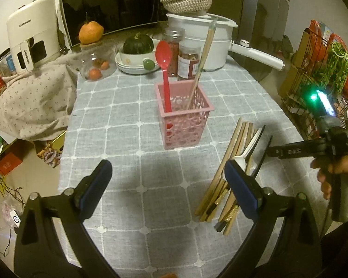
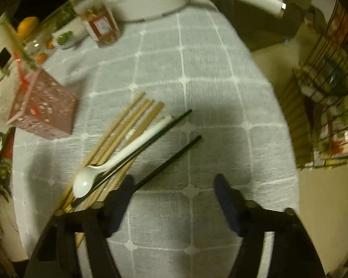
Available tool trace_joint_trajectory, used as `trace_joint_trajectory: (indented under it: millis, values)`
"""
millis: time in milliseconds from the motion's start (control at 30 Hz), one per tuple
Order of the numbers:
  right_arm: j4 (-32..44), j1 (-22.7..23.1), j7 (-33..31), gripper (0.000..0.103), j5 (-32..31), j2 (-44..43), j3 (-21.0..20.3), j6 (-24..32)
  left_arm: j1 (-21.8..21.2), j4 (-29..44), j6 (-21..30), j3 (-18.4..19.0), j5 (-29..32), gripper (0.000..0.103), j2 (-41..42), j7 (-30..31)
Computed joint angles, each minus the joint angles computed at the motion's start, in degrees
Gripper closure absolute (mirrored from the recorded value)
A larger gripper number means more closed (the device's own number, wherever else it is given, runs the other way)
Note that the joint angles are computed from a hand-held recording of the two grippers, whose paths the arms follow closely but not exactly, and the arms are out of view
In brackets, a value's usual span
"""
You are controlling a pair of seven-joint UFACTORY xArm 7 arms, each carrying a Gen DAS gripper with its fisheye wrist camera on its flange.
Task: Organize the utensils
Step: 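Withdraw both tools from the pink holder back toward the utensil pile, then grasp a black chopstick with the right tool while the left tool grasps the white spoon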
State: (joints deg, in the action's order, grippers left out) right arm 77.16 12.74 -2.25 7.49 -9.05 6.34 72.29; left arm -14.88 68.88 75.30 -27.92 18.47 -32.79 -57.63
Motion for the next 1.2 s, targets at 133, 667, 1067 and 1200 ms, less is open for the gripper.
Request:
trace_joint_trajectory:
  millis: [133,667,1067,1200]
  values:
    - [0.94,0.06,2.26,0.052,1.40,2.61,0.06,0.94,-0.29,0.08,0.05,0.01,-0.03,0.006,0.24,0.33]
    - [-1.89,-0.22,0.28,0.095,0.18,1.22,-0.99,-2.76,-0.44,-0.03,-0.77,-0.05,-0.32,0.006,-0.53,0.27]
    - [-1.51,-1.08,-4.26,0.097,7.74,-3.97,-2.35,-4.00,-2.00,-0.07,-3.51,0.64,-2.34,0.006,0.87,2.99]
    - [-1.89,-1.00,-6.46,0.097,10.65,-6.93,-3.36,-3.89,-3.10,0.46,-4.91,1.22,-3.55,0.008,2.61,4.38]
